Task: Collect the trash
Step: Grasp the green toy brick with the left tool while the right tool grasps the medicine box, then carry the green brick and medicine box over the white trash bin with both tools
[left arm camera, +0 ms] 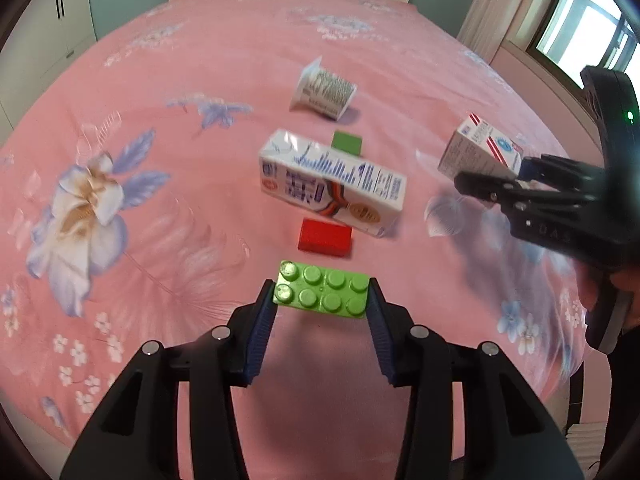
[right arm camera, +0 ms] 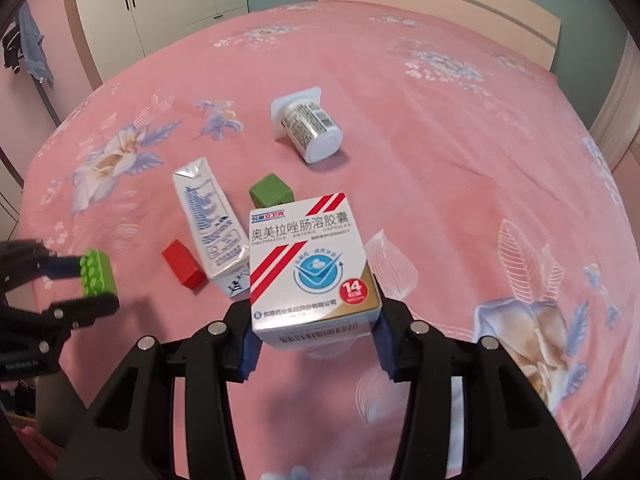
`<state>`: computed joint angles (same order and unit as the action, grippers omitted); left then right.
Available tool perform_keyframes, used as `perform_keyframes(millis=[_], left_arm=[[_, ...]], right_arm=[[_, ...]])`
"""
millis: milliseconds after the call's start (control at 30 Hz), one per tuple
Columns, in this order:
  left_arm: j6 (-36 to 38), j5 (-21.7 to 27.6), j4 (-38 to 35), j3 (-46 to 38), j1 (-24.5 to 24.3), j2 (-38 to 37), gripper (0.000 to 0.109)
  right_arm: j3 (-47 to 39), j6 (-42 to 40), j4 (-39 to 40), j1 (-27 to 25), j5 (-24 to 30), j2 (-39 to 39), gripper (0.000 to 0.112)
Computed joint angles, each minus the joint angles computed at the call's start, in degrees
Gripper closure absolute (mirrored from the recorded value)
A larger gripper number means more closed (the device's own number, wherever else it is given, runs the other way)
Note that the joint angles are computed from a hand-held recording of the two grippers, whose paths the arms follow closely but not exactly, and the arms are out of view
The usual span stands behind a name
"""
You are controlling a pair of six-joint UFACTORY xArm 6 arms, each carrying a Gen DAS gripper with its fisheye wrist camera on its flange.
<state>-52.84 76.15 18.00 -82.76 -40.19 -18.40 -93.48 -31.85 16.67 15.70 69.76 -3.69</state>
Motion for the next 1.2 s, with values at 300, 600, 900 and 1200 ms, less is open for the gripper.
perform_keyframes(millis=[300,600,900,1200], left_arm=[[4.6,12.9,9.2,-17.2,-5.3,4.7,0.062],[7.2,23.8,19.1,-34.5,-16.0,10.0,0.062],[7.2,31.8,29.1,-41.7,-29.9,11.9,0.062],[4.3,39.6,38.2,-41.2,-45.1,10.2,0.062]], right_arm=[[-1.5,1.4,-1.8,-0.6,5.1,-8.3,0.065],[-5.3,2.1,-1.2,-0.9,11.2,-15.5,0.065],[-8.0,3.9,-2.2,1.5,16.0,-22.1,0.065],[-7.1,6.1,-3.2,4.9,19.8,-29.0,0.065]])
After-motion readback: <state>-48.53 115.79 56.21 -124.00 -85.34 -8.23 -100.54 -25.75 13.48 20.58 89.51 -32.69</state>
